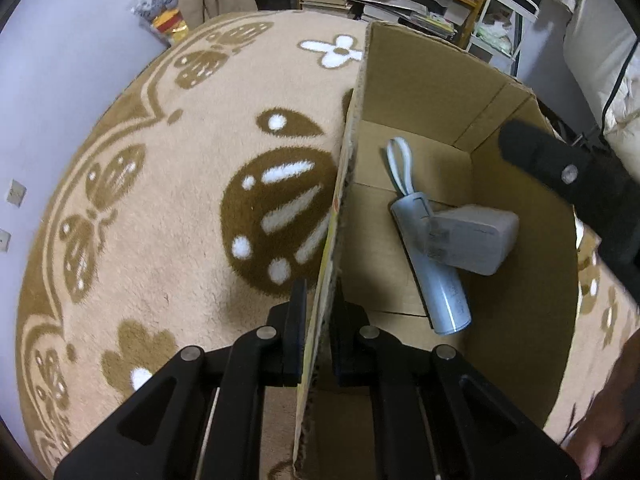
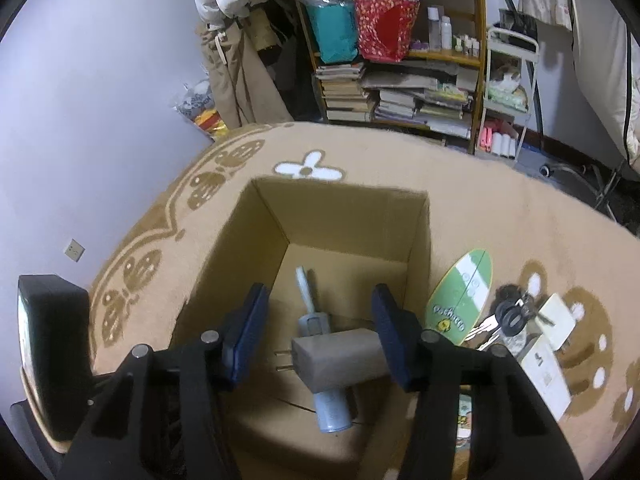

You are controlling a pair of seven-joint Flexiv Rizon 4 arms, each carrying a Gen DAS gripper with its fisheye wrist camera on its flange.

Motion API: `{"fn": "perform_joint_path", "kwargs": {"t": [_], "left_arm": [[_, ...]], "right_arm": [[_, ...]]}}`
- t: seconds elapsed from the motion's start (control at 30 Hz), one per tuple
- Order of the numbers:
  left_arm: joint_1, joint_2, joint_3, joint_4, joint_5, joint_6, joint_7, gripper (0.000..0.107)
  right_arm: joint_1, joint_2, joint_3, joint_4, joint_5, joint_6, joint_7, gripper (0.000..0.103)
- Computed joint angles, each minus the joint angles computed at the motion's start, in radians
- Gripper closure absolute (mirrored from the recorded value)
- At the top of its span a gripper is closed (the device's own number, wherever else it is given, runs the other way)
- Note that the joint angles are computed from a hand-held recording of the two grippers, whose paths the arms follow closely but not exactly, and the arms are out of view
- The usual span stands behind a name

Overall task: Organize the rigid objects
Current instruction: 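Lower the white charger into the box beside the power bank and open the right tool, then grasp the round printed tin with the right tool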

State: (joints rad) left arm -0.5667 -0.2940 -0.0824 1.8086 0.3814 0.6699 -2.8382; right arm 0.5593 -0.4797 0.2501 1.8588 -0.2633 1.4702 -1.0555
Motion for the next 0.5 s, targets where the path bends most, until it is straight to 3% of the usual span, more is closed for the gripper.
{"fn": "perform_joint_path", "kwargs": {"t": [0.13,0.23,0.37,0.5], "left_arm": [[-0.003,-0.006,0.0,-0.011,0.005,-0.017,0.0,0.097],[0.002,-0.001,0.002,0.0,-0.001,-0.002,-0.002,0.097],[0.003,0.0,0.001,0.002,-0.002,0.0,-0.003,0.096],[0.002,-0.002,0.0,-0.002,-0.001,-0.006,-0.003,0.096]], "right_arm": [[0.027,0.032,-0.051,0.031,-0.026,0.035,0.029,0.042],[0.014,0.051,-0.056,0.048,-0.02,0.061,0.048,0.024],[0.103,0.096,-0.211,0.115,-0.077,0.121,0.153,0.01],[0.1,0.119,-0.252,0.158,-0.134,0.122,0.185,0.009]]}}
